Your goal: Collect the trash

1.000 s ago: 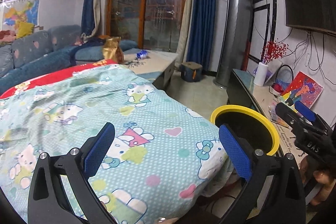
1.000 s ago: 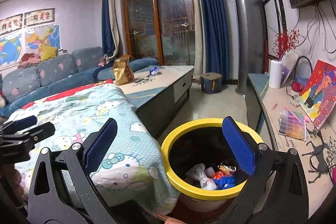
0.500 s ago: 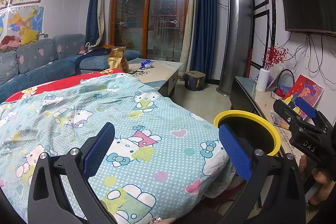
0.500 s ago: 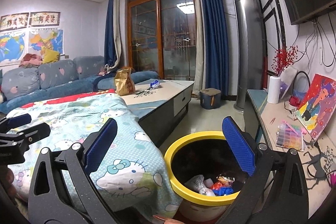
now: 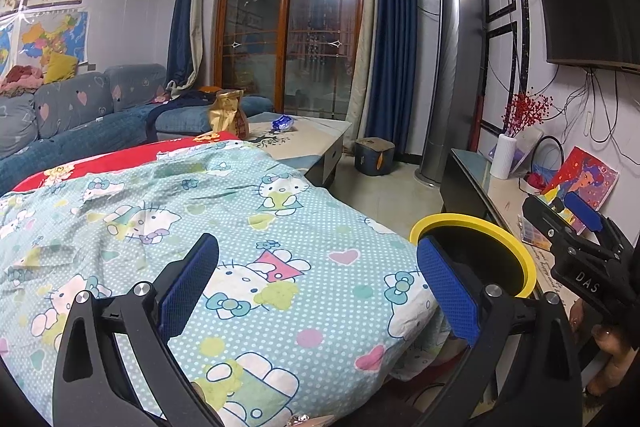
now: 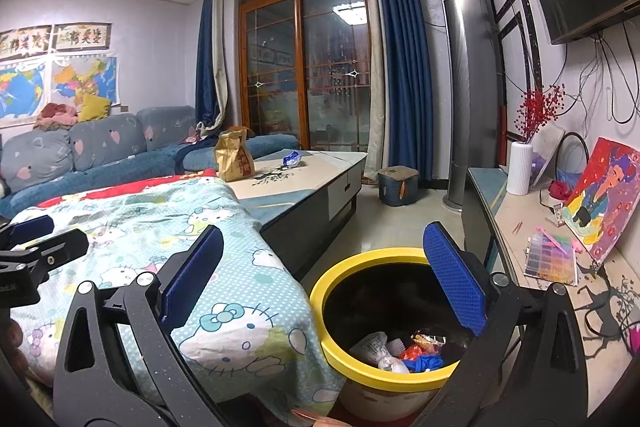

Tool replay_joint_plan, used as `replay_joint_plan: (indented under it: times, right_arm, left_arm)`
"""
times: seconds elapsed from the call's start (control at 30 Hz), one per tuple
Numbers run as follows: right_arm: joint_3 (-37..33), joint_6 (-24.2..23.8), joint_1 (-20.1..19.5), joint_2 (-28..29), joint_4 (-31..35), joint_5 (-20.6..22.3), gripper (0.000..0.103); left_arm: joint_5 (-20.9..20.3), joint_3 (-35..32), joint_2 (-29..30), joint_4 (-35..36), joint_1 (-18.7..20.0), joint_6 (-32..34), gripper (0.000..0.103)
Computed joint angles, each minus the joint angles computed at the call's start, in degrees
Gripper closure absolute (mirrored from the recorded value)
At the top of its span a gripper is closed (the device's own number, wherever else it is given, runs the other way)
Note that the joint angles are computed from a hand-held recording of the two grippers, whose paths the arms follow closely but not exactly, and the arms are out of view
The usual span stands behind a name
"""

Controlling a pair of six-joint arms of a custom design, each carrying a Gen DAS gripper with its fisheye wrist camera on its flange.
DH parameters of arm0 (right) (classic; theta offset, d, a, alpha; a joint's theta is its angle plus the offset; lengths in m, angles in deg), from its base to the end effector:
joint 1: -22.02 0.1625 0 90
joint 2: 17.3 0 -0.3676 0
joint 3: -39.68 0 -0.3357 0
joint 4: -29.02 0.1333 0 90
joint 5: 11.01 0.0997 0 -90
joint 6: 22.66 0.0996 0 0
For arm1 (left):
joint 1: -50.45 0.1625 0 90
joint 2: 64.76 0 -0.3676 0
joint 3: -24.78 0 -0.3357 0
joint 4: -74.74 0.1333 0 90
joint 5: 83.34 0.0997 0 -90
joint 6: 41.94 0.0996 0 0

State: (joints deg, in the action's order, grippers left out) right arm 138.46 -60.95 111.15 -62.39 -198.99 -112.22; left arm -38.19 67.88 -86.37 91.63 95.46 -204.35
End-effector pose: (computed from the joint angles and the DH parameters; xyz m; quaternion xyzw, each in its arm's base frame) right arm 0.1053 -0.5671 0.2419 0.1746 -0.7198 0.6051 0.2921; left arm -0.3139 -0.6019 0.0529 0.2903 0.7974 -0.4723 0.2383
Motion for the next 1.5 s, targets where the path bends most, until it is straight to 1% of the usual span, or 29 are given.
replay_joint_plan:
  times: [0.93,1.27,1.37,1.43,1.5]
  right_arm:
    - [-0.18,0.24,-0.06,-0.28,0.06,-0.47,0.011]
    - [-0.38,0.57,-0.04,-0.31,0.29,-0.72,0.011]
    - [-0.26,0.69,-0.08,-0.48,0.73,-0.50,0.011]
    - [-0.84,2.40,0.47,-0.92,3.65,-0.57,0.011]
    - [-2.11,4.05,1.33,-0.73,7.31,0.27,0.011]
  left_arm:
    - [0.19,0.08,-0.10,-0.04,0.05,-0.10,0.006]
    - [-0.21,-1.97,1.12,1.61,0.05,-0.68,0.006]
    - [-0.01,-3.61,1.90,3.92,0.27,-1.84,0.006]
    - [-0.31,-8.59,4.01,10.59,0.75,-4.84,0.006]
    - [0.72,-10.70,3.76,16.12,2.04,-9.71,0.006]
